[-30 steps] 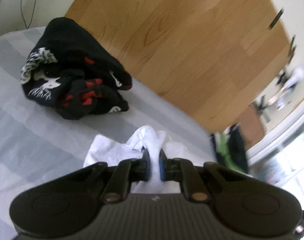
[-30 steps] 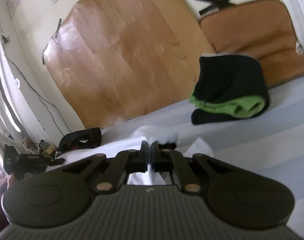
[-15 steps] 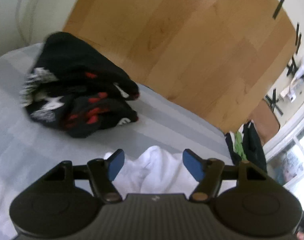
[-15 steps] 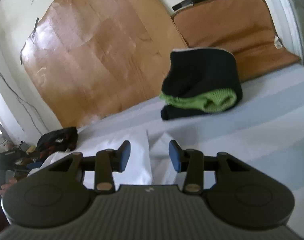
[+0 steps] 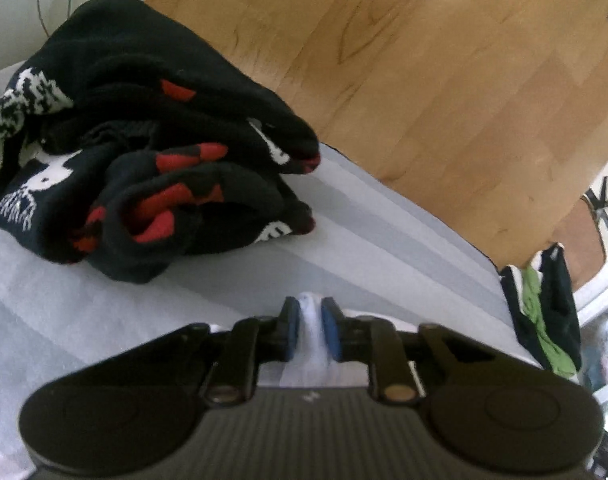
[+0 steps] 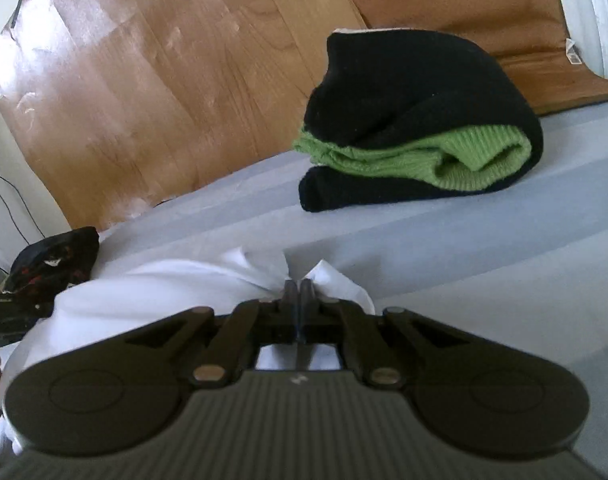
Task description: Fold small clothes
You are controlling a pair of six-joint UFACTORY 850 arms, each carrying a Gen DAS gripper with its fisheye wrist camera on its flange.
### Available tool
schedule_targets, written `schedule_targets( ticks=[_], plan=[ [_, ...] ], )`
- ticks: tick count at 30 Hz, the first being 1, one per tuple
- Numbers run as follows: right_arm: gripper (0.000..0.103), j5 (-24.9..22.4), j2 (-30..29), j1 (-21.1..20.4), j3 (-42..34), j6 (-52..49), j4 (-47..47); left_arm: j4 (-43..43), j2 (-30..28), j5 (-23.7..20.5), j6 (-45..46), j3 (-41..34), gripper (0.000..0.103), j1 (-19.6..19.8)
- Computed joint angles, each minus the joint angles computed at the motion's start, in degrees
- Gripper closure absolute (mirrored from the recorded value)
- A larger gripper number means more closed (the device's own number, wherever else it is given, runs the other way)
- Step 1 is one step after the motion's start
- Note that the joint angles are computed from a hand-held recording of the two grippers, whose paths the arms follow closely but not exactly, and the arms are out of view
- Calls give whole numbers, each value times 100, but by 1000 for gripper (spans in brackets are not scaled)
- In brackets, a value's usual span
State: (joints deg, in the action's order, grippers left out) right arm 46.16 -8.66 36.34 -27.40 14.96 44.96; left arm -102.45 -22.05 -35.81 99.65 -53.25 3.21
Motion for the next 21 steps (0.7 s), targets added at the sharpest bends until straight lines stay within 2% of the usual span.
schedule_targets(
  ticks=[2, 3, 6, 9, 11, 13, 15, 17, 18, 19, 20, 21],
  plan=[
    [95, -53, 184, 120, 32, -534, 509, 155, 124, 98, -258, 38, 74, 55],
    [95, 84, 335, 223, 128, -563, 696, 91, 256, 19, -222, 140, 77, 143],
    [92, 536, 786, 582, 366, -576, 828, -770, 875, -508, 422, 740, 79, 465],
    [85, 424, 770, 732, 53, -785, 322, -856, 1264, -1193, 659, 1103, 79, 564],
    [78, 162, 449, 713, -371, -769, -353, -642, 1379, -1269, 878, 1194, 79, 361],
    [79, -152, 19, 705, -848, -873, -841, -534, 1407, -1073, 1151, 1270, 79, 54],
    [78, -480, -300, 704, -1171, -1108, -937, -539, 1368, -727, 1555, 1350, 78, -211],
    [79, -1046, -481, 709, -1300, -1473, -638, -685, 1299, -127, 1957, 1406, 78, -398],
    [79, -1182, -475, 736, -1188, -1409, -691, -791, 1255, 191, 2156, 1421, 83, -422],
    [79, -1078, -396, 843, -1002, -1428, -657, -808, 1201, 280, 2312, 1437, 87, -356],
    [81, -845, -279, 1039, -739, -1688, -383, -733, 1130, 129, 2388, 1445, 96, -204],
    [81, -539, -172, 1221, -490, -1769, -208, -578, 1091, 8, 2288, 1428, 97, -43]
  ],
)
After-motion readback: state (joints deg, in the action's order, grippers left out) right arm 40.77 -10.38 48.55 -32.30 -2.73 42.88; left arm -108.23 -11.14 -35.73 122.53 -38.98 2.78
